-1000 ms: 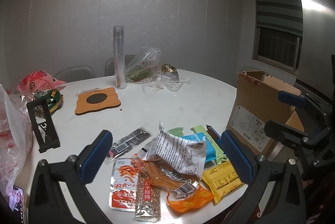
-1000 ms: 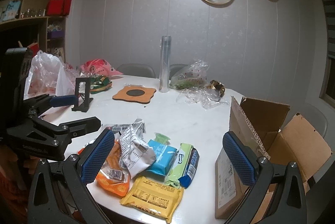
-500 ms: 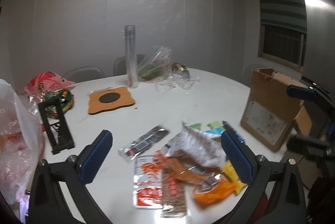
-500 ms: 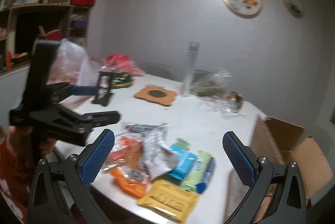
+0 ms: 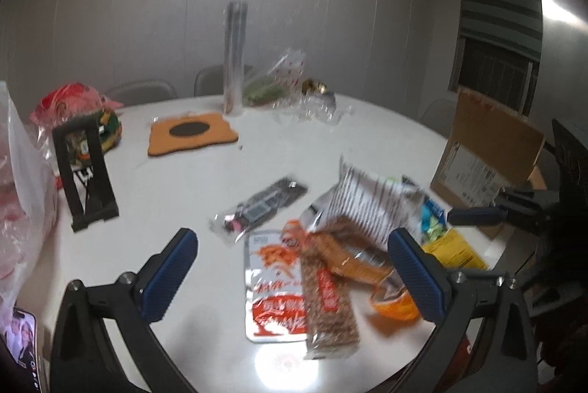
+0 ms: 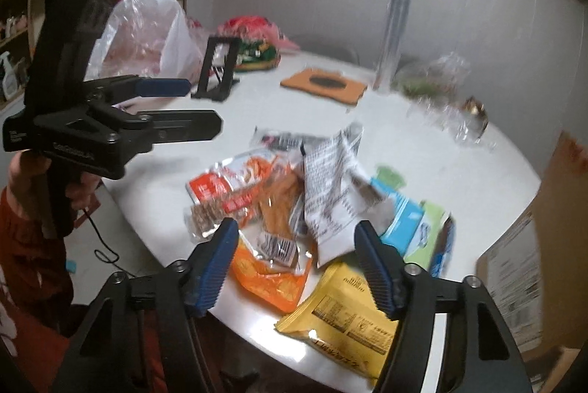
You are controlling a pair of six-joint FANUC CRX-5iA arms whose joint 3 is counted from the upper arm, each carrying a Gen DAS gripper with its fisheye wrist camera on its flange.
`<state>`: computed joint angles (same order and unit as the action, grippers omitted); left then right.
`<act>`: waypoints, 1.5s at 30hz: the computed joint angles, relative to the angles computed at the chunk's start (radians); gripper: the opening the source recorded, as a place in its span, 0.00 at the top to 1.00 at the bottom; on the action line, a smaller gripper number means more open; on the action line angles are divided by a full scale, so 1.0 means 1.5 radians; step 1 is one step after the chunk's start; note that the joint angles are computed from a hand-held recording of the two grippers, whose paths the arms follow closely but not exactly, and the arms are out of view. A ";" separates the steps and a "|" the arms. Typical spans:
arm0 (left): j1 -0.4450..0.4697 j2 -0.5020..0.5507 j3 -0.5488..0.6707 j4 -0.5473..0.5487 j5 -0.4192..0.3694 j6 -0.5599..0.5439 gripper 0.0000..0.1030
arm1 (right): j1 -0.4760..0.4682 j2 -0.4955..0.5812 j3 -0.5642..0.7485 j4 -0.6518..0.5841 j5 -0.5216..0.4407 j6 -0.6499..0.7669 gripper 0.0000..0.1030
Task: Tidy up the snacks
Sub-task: 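Grasp the white printed drink pouch with the right tool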
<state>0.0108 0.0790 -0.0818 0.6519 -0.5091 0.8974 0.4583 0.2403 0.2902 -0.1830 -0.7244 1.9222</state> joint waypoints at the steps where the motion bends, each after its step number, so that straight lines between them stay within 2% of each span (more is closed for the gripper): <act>1: 0.003 0.006 0.008 -0.010 -0.014 0.009 0.01 | -0.001 0.009 0.008 0.006 -0.003 -0.008 0.41; 6: 0.009 0.025 0.010 0.024 -0.044 -0.015 0.01 | -0.005 0.031 0.025 0.049 0.019 -0.043 0.41; 11: 0.009 0.036 0.014 0.034 -0.048 -0.022 0.01 | 0.003 0.076 0.082 0.102 0.002 -0.026 0.41; 17: 0.016 0.046 0.013 0.064 -0.054 -0.045 0.01 | -0.007 0.172 0.236 0.071 -0.120 0.021 0.41; 20: 0.019 0.055 0.015 0.089 -0.063 -0.069 0.01 | -0.010 0.196 0.275 0.067 -0.156 0.020 0.40; 23: 0.022 0.067 0.023 0.112 -0.076 -0.083 0.01 | -0.014 0.232 0.338 0.056 -0.220 0.022 0.32; 29: 0.024 0.087 0.045 0.121 -0.099 -0.091 0.01 | -0.015 0.282 0.411 0.058 -0.279 0.021 0.34; 34: 0.023 0.096 0.052 0.120 -0.103 -0.080 0.01 | -0.009 0.274 0.394 0.073 -0.266 0.026 0.50; 37: 0.023 0.099 0.059 0.113 -0.105 -0.073 0.01 | -0.003 0.257 0.360 0.095 -0.238 0.022 0.64; 41: 0.025 0.104 0.082 0.082 -0.111 -0.053 0.01 | -0.008 0.237 0.334 0.078 -0.213 0.016 0.78; 45: 0.031 0.117 0.126 0.029 -0.129 -0.026 0.01 | -0.011 0.211 0.309 0.051 -0.187 0.008 0.83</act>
<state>0.0574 0.2542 0.1077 0.6953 -0.7020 0.8580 0.4420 0.5570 0.7534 -0.1067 -1.0048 1.9342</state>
